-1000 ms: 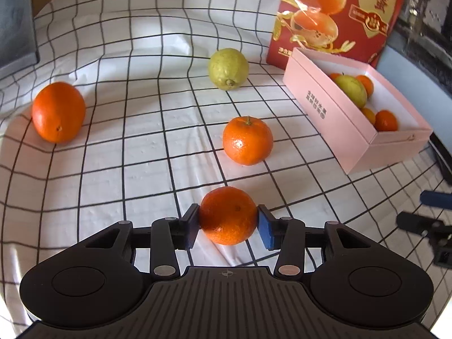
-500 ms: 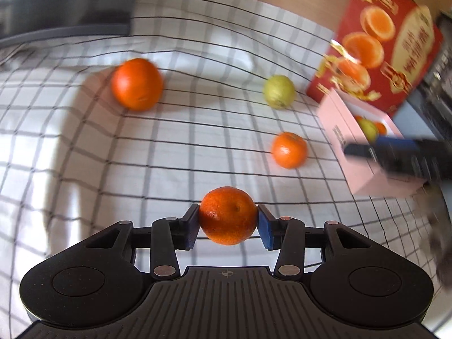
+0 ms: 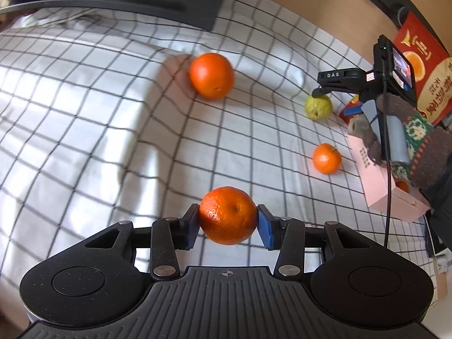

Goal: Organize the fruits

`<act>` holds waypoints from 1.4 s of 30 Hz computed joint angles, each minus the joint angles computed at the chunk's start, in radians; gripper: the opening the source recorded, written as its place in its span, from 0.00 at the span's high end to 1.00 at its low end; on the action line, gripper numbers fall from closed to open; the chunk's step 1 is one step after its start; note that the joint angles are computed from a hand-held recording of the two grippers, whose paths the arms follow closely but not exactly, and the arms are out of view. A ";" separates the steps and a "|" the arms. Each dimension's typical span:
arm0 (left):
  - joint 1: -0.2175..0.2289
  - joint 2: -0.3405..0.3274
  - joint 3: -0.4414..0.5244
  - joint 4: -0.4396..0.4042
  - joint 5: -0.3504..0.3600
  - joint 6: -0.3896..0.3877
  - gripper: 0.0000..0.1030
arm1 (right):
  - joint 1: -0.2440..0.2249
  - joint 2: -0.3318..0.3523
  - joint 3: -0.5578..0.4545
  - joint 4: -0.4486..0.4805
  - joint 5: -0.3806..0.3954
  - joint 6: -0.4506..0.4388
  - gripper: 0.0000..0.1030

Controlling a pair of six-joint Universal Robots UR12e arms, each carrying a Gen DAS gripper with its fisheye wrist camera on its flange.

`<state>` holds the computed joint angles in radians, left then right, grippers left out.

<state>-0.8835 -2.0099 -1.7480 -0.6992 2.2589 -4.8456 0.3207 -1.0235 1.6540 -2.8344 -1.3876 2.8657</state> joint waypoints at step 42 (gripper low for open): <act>0.039 -0.025 -0.038 0.109 -0.005 0.071 0.54 | -0.076 -0.257 0.359 0.016 0.366 -0.390 0.21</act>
<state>-0.8441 -2.0351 -1.7855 -0.5903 2.2535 -4.7750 0.2448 -1.2803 2.0129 -2.8184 -1.0217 2.4760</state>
